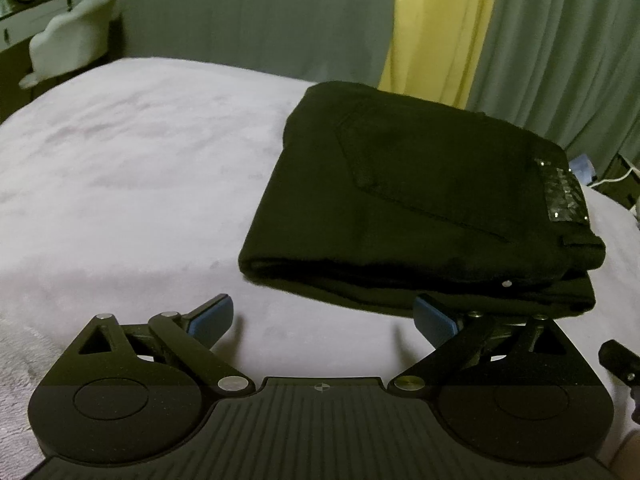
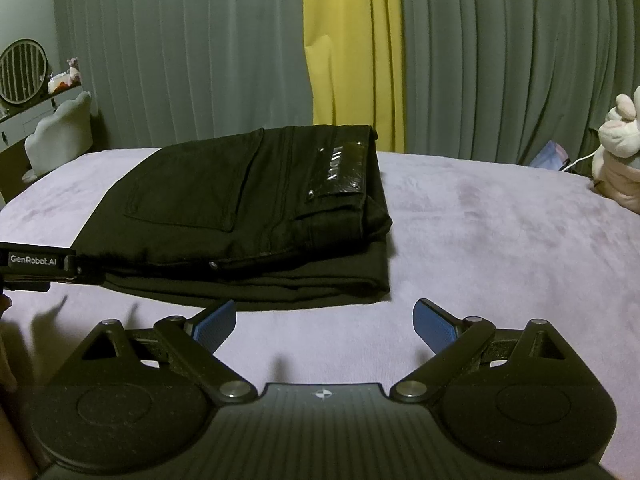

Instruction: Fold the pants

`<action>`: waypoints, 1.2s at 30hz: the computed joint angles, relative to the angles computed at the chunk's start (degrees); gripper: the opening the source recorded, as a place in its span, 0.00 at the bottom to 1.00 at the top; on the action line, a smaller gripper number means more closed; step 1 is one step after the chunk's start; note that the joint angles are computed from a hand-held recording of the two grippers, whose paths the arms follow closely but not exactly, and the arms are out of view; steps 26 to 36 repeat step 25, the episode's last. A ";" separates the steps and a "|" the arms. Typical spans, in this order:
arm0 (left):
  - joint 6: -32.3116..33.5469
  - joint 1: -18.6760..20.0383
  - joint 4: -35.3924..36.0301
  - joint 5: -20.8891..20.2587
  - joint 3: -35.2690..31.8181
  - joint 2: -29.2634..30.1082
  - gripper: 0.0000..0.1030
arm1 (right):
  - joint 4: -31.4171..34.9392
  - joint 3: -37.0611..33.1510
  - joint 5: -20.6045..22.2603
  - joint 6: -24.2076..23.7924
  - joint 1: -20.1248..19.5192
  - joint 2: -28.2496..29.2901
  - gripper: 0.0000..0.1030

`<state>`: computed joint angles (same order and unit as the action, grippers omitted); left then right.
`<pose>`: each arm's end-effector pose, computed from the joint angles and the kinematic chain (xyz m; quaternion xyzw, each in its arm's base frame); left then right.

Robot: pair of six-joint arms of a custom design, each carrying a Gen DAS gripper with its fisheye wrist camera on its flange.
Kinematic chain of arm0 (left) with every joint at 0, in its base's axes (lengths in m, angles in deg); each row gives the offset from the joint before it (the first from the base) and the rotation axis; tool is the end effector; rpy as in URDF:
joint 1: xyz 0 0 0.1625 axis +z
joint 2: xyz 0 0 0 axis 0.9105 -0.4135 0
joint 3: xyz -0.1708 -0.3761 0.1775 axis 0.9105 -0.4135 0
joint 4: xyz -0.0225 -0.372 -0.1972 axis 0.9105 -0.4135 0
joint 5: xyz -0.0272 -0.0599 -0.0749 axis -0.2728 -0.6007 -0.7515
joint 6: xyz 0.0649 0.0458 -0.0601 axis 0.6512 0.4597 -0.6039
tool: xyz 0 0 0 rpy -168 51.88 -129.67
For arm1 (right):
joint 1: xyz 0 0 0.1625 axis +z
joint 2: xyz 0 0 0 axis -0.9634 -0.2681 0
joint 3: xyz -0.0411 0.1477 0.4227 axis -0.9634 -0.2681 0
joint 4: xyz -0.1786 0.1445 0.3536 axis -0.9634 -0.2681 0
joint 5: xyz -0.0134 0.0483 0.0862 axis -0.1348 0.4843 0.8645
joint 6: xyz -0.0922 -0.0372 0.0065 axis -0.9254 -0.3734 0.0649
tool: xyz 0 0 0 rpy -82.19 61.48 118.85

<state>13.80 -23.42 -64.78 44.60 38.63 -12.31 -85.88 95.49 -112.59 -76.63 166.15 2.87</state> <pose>-0.3538 -0.6250 0.0391 -0.0803 0.8216 -0.4285 0.3674 0.1260 -0.6318 0.3487 0.3104 -0.8548 0.3255 0.2589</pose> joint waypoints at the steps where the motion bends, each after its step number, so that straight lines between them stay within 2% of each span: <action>1: 0.10 -0.01 -0.35 0.09 0.16 -0.04 0.98 | 0.06 0.01 -0.02 0.02 -0.01 -0.02 0.93; 19: 4.16 -0.46 -3.13 0.87 0.80 0.22 0.98 | 0.39 -0.15 -0.88 0.40 0.05 0.20 0.93; 25: 3.24 -0.23 0.65 -0.16 -0.34 0.25 0.98 | 0.43 -0.24 -1.02 0.43 0.00 0.21 0.93; 36: 3.24 -0.23 0.65 -0.16 -0.34 0.25 0.98 | 0.43 -0.24 -1.02 0.43 0.00 0.21 0.93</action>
